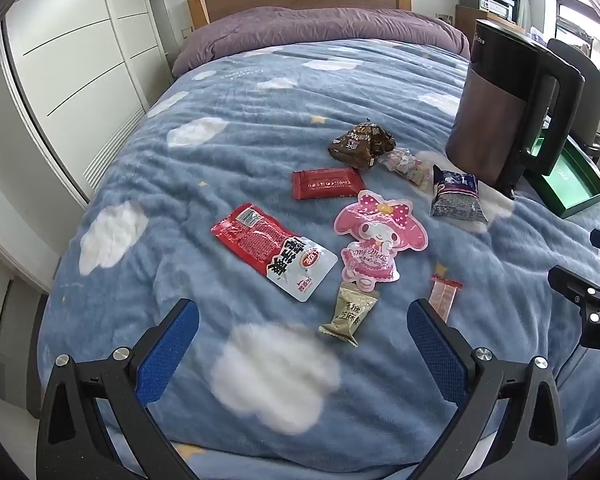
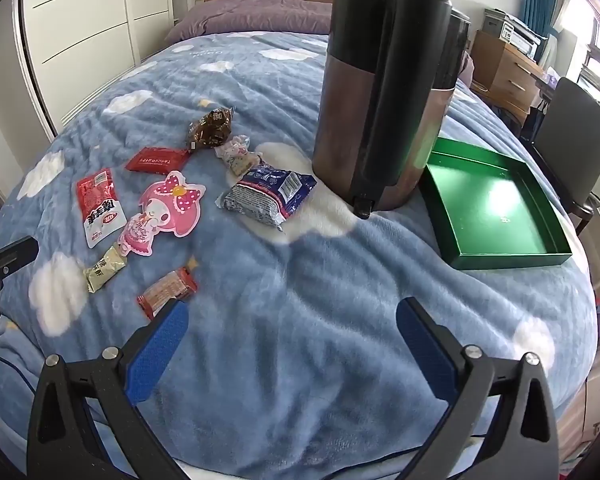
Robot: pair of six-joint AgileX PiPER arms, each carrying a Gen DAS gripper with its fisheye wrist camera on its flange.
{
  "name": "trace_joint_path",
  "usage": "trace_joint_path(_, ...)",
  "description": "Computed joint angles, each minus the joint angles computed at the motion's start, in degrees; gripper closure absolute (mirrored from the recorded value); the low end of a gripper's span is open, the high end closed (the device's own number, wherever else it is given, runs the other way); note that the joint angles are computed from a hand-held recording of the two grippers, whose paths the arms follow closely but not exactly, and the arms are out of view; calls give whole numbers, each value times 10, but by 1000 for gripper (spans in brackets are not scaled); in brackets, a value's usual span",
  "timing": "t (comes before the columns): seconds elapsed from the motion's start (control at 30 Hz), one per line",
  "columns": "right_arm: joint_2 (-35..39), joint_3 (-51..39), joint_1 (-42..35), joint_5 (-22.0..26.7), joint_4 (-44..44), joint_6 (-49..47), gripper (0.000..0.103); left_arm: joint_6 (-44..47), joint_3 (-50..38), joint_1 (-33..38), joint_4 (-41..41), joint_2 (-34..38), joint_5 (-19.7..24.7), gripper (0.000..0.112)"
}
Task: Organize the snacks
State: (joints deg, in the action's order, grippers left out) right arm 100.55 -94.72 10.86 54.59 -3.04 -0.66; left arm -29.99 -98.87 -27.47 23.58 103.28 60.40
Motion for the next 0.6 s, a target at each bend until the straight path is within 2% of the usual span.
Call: trace_joint_path(0.6,-1,2,12,0,-8,15,0,5,4,0,-9,0,1,10)
